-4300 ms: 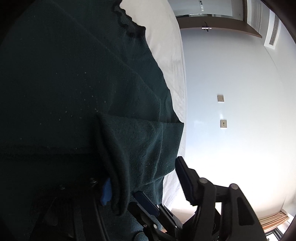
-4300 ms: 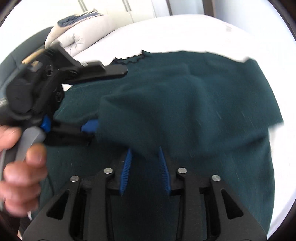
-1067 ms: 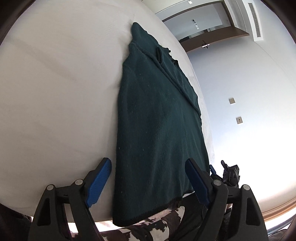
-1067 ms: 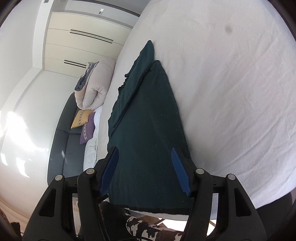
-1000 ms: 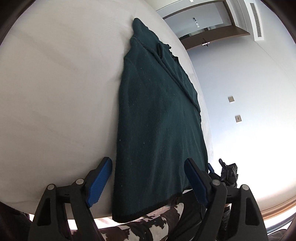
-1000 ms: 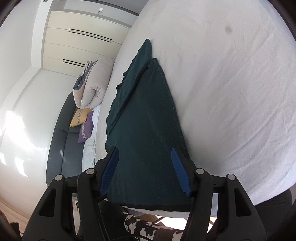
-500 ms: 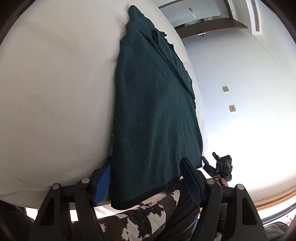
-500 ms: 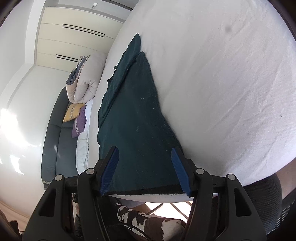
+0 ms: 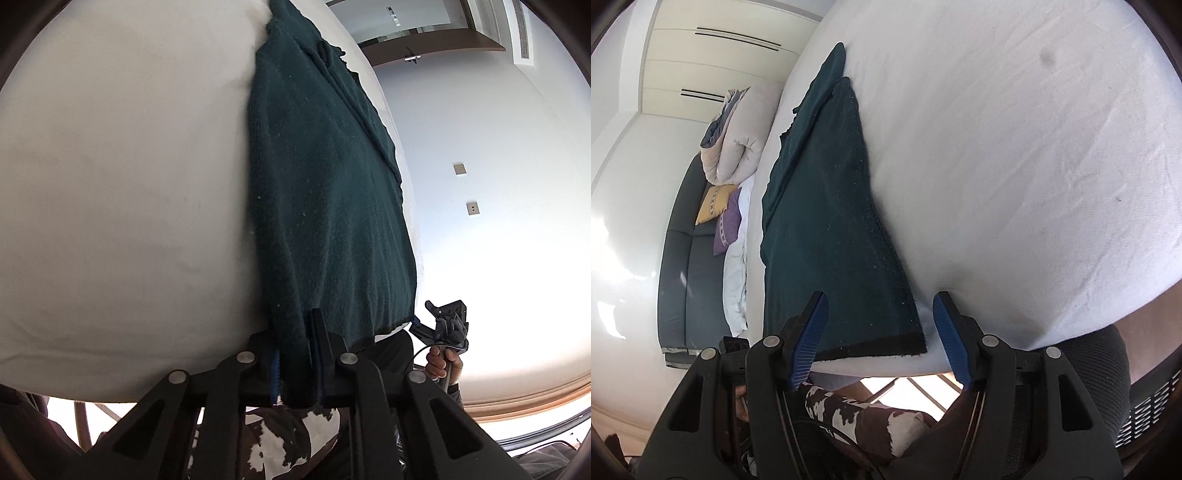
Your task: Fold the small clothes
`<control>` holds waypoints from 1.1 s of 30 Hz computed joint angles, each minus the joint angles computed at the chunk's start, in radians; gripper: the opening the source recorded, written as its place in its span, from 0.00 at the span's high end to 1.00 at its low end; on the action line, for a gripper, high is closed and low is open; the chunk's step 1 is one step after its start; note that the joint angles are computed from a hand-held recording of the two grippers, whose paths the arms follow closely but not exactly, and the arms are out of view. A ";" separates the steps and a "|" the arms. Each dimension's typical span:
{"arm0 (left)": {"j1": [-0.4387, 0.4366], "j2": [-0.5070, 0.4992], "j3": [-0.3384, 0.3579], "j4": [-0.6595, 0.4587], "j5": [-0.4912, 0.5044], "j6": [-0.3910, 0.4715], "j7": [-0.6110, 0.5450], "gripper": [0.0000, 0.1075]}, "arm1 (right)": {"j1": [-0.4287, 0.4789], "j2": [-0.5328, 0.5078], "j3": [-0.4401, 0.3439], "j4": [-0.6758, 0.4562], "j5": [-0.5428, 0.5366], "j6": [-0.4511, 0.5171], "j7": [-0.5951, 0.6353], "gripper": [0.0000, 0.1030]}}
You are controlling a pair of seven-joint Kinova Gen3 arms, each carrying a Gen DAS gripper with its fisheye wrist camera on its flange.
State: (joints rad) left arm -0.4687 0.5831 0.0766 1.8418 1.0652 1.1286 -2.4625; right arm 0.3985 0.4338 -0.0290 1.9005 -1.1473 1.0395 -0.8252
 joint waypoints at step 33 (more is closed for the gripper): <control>-0.056 -0.078 -0.055 0.045 0.372 0.100 -0.188 0.94 | -0.090 -0.091 -0.023 -0.052 -0.154 -0.051 0.048 0.92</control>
